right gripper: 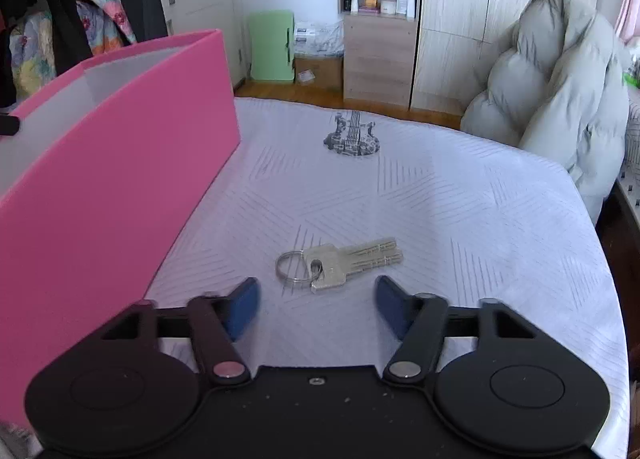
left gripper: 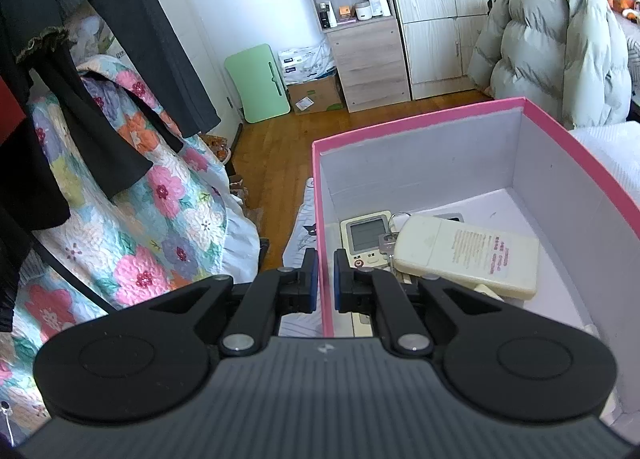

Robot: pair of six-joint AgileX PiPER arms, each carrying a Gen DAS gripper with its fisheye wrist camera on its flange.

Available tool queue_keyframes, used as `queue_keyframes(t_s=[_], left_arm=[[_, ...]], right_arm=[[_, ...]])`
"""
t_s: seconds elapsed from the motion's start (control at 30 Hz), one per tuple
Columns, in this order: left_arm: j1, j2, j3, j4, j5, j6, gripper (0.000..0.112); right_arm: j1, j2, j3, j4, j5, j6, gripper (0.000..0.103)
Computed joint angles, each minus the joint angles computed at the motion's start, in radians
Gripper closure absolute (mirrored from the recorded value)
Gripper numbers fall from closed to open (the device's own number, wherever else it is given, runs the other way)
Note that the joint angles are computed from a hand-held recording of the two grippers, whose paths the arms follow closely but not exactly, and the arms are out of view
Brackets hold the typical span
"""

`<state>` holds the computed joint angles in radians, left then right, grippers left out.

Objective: Organize rigid objects
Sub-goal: 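Grasp the second set of silver keys with the right gripper, then carry the keys into the pink box and open the right gripper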

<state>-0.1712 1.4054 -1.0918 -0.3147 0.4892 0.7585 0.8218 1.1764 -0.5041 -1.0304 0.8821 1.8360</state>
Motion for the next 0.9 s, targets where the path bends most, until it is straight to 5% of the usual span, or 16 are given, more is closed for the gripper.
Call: queue_keyframes(t_s=[0.13,0.2,0.23,0.4,0.43,0.9], left_arm=[[-0.007,-0.002,0.004,0.020,-0.007,-0.016,0.107],[-0.007,-0.002,0.003,0.021,-0.006,-0.016,0.107],[-0.006,-0.002,0.003,0.013,-0.003,-0.012,0.107],[-0.008,-0.004,0.001,0.011,0.001,-0.014,0.107],[-0.008,-0.003,0.000,0.013,0.001,-0.015,0.107],[-0.007,-0.003,-0.001,0.026,-0.001,-0.022,0.107]], right_arm=[[-0.023,0.044,0.035,-0.136,-0.033,0.154,0.017],[-0.005,0.022,0.030,-0.120,-0.015,0.132,0.044],[-0.006,0.011,0.028,-0.106,-0.018,0.116,0.069],[-0.053,-0.094,0.076,-0.131,-0.110,0.171,0.086],[-0.045,-0.117,0.083,-0.149,-0.105,0.195,0.097],[0.111,-0.218,-0.018,-0.120,0.098,0.121,0.100]])
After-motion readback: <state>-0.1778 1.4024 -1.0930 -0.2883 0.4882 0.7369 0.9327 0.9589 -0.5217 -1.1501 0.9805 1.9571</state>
